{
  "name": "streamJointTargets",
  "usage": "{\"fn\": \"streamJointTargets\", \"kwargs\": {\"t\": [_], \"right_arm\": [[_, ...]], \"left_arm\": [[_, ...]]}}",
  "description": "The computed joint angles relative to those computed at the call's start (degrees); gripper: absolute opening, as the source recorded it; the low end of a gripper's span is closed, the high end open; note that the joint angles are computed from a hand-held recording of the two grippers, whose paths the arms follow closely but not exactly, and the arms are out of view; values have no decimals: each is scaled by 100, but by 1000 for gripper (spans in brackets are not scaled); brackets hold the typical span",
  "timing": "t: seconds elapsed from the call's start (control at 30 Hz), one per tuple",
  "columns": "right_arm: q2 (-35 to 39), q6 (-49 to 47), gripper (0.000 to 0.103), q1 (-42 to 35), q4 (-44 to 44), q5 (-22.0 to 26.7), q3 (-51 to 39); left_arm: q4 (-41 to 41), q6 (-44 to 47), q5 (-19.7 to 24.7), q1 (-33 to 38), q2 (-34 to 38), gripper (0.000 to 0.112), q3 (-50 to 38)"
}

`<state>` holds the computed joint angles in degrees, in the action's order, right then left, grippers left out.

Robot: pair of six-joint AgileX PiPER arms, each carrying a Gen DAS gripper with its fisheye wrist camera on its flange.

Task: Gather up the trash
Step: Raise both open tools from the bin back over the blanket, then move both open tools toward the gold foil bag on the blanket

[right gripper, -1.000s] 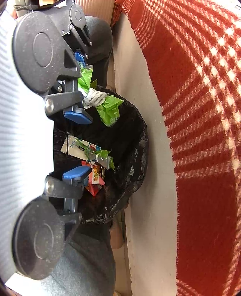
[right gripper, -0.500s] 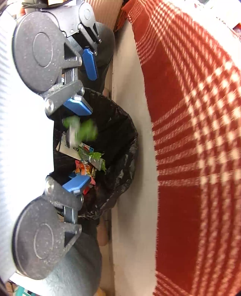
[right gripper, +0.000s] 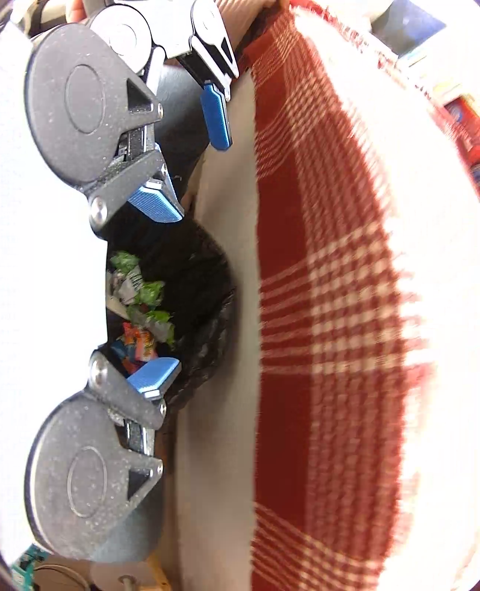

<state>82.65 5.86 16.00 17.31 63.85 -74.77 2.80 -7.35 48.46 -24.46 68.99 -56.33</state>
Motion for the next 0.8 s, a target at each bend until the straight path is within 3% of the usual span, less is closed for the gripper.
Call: {"fn": "streamJointTargets", "kwargs": {"t": [0.4, 0.6, 0.8], "right_arm": [[-338, -402, 94, -377, 45, -46, -1083], [124, -521, 96, -638, -148, -53, -2135], [880, -555, 96, -1163, -197, -55, -3308]], "left_arm": [[-795, 794, 652, 599, -154, 86, -1669], [-916, 1031, 546, 834, 463, 87, -2656], [-825, 871, 417, 1060, 1635, 87, -4115]]}}
